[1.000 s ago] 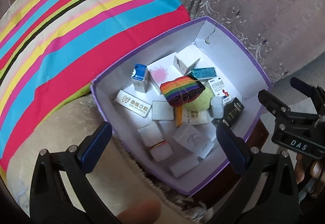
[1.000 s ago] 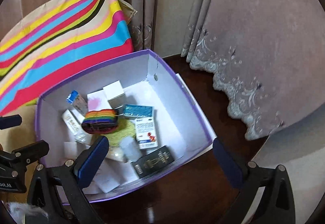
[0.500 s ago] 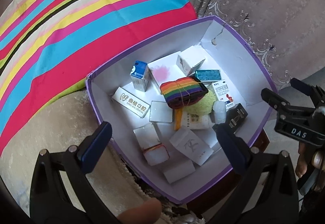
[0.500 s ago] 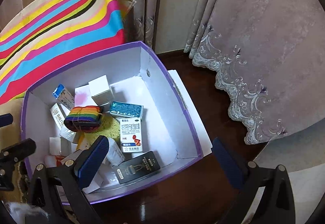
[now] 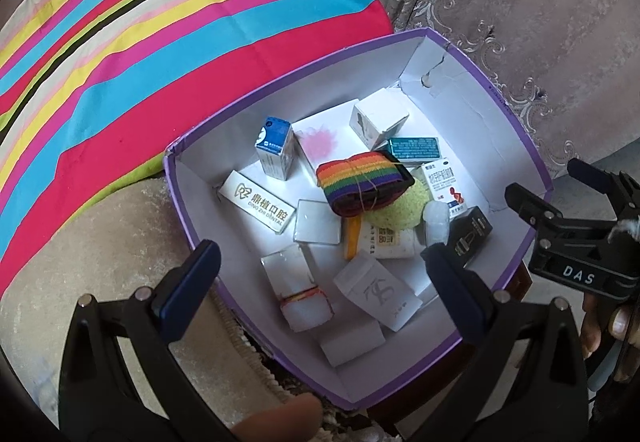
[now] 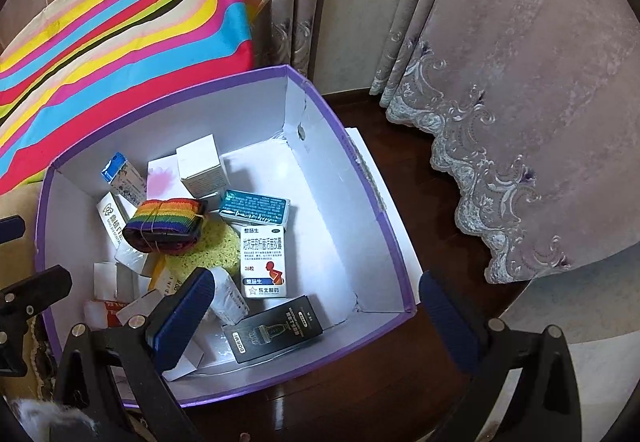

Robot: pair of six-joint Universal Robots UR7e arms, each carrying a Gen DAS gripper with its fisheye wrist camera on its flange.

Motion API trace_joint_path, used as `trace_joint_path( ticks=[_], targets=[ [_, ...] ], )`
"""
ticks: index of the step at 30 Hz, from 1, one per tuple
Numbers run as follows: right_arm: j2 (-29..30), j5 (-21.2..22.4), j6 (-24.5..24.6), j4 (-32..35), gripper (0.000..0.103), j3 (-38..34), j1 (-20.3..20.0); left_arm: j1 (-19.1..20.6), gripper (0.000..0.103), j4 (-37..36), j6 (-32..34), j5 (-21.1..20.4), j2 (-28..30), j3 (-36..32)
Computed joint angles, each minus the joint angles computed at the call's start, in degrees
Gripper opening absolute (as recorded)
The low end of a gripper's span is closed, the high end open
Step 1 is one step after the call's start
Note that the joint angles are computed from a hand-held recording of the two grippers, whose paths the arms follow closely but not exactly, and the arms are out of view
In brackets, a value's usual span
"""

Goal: Organize objects

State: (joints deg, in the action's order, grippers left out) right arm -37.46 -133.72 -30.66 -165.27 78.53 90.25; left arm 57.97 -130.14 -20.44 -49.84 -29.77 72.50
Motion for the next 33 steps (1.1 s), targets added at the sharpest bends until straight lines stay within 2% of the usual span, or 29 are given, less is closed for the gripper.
trace_joint_path(
  ticks=[24, 33],
  targets=[
    [-0.2, 0.3, 0.9, 0.4, 0.103, 0.1, 0.2, -0.3, 0.103, -2.8, 3.2, 0.3, 0.1, 0.5],
    [-0.4, 0.2, 1.1, 0.1, 0.103, 0.5, 0.0, 0.0, 0.103, -2.9, 3.2, -1.4, 0.4, 0.1]
  ],
)
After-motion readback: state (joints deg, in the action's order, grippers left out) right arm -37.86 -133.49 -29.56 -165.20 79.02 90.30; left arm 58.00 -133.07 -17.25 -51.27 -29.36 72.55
